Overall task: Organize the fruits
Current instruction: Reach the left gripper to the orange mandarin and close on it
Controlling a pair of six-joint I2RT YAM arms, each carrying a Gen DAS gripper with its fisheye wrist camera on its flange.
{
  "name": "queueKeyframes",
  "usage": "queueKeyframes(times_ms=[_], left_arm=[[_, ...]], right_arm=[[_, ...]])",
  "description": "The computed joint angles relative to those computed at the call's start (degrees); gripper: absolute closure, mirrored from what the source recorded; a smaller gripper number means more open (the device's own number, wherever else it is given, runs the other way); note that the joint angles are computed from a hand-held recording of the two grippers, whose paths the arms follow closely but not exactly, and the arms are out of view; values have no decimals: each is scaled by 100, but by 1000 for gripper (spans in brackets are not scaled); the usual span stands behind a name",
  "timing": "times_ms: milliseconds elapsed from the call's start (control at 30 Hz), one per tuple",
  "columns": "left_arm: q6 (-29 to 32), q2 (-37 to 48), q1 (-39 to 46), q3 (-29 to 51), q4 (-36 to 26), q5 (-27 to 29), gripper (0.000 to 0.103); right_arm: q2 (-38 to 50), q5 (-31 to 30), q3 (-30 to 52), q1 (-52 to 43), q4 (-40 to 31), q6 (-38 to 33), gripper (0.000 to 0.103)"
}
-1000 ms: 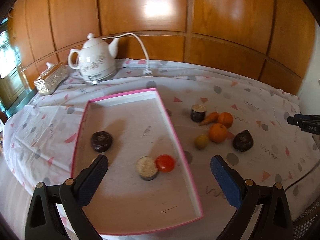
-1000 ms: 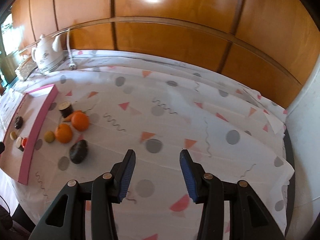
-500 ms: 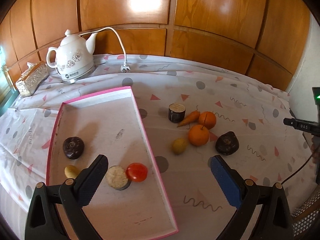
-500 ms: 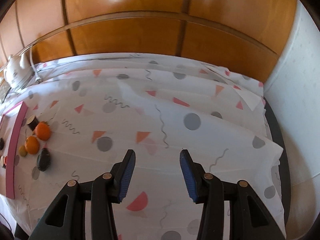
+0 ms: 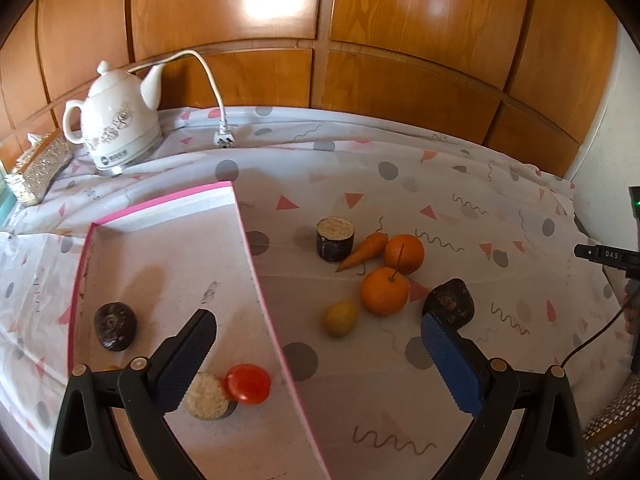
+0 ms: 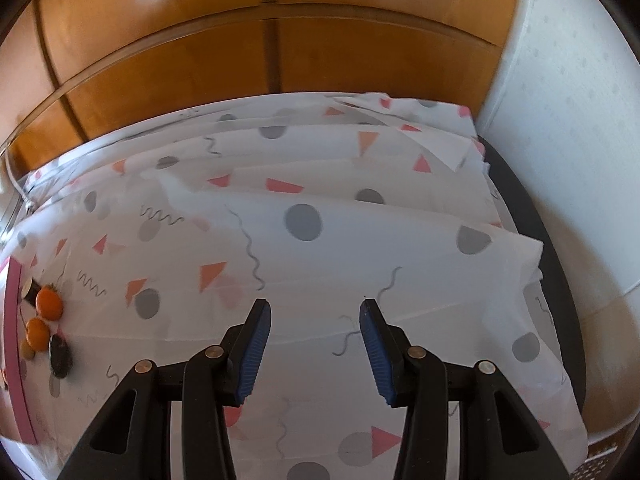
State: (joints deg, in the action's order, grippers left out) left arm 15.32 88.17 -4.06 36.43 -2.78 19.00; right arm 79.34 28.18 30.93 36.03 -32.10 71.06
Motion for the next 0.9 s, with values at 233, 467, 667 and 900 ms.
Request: queueKeyframes(times_ms=[233,467,667,900], left_arm=[[75,441,-209,373,-24,-135,0],[77,1022,-374,861,94,-444,0],[-53,1538,-458,1513,-360,-611,0],[508,1679,-671,1592,-678,-214,25]], right_arm=[[-306,-47,-174,-202,-196,240,56],[-686,1,-399,-408,-342,519,56],[-1052,-144,-713,-694,-365,775,56],[-1007,-280,-809,-783,-164,754,56]])
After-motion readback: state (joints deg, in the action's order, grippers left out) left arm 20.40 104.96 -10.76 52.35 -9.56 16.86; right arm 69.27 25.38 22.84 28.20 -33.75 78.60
